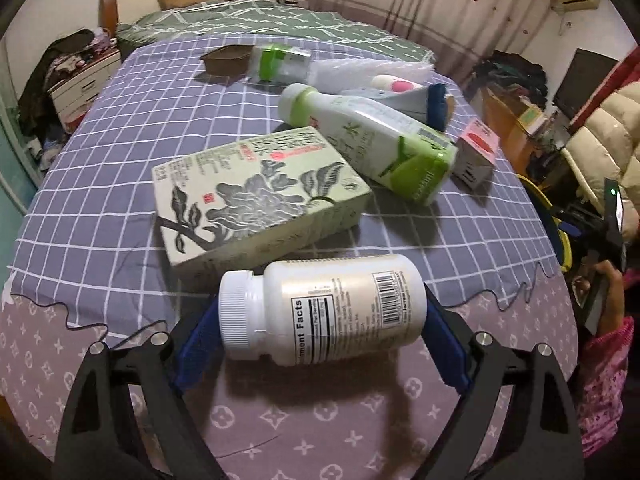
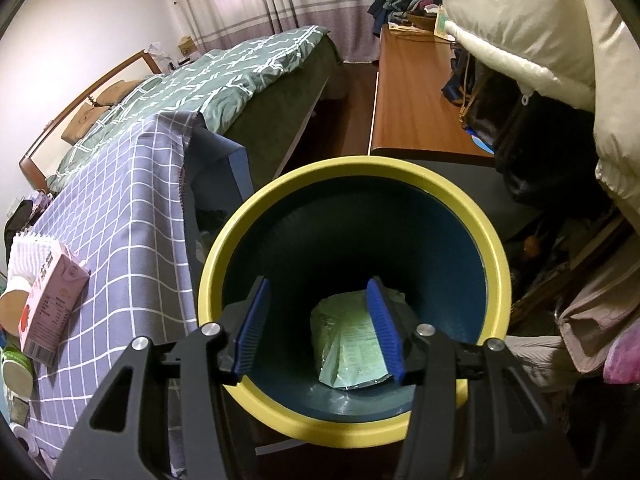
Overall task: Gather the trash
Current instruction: 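Grasp the white pill bottle with the left gripper and lift, then carry the pill bottle over the bin and open the left gripper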
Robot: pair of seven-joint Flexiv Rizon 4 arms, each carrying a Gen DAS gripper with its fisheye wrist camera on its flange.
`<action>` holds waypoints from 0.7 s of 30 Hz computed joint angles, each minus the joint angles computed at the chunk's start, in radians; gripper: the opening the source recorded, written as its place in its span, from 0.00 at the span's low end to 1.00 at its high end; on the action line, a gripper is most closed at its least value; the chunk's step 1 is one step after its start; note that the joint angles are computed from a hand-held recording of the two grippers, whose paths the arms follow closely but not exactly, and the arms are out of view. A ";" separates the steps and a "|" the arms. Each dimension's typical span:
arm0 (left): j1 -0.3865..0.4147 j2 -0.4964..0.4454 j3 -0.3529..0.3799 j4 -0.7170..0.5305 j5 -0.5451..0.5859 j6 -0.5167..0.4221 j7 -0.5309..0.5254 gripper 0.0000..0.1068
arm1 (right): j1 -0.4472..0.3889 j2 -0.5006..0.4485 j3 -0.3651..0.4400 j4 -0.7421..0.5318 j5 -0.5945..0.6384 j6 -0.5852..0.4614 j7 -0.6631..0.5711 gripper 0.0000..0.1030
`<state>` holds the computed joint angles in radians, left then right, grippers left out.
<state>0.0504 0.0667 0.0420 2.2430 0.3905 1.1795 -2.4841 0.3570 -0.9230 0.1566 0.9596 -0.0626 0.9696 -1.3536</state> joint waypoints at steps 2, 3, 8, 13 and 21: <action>-0.006 -0.003 -0.006 -0.007 0.001 0.000 0.020 0.83 | 0.000 0.002 -0.001 0.004 -0.001 0.003 -0.001 0.47; -0.009 -0.002 -0.009 -0.011 0.008 -0.002 0.023 0.83 | -0.001 0.004 -0.002 0.008 -0.001 0.006 -0.001 0.47; -0.024 -0.010 -0.021 -0.048 0.029 0.033 0.073 0.83 | -0.009 0.028 -0.007 0.048 -0.003 0.033 -0.006 0.47; -0.052 -0.078 -0.026 -0.123 -0.063 0.107 0.249 0.83 | -0.021 0.078 -0.017 0.129 -0.015 0.101 0.002 0.47; -0.074 -0.303 -0.109 -0.336 -0.384 0.205 0.673 0.83 | -0.037 0.176 -0.053 0.290 -0.067 0.240 0.036 0.47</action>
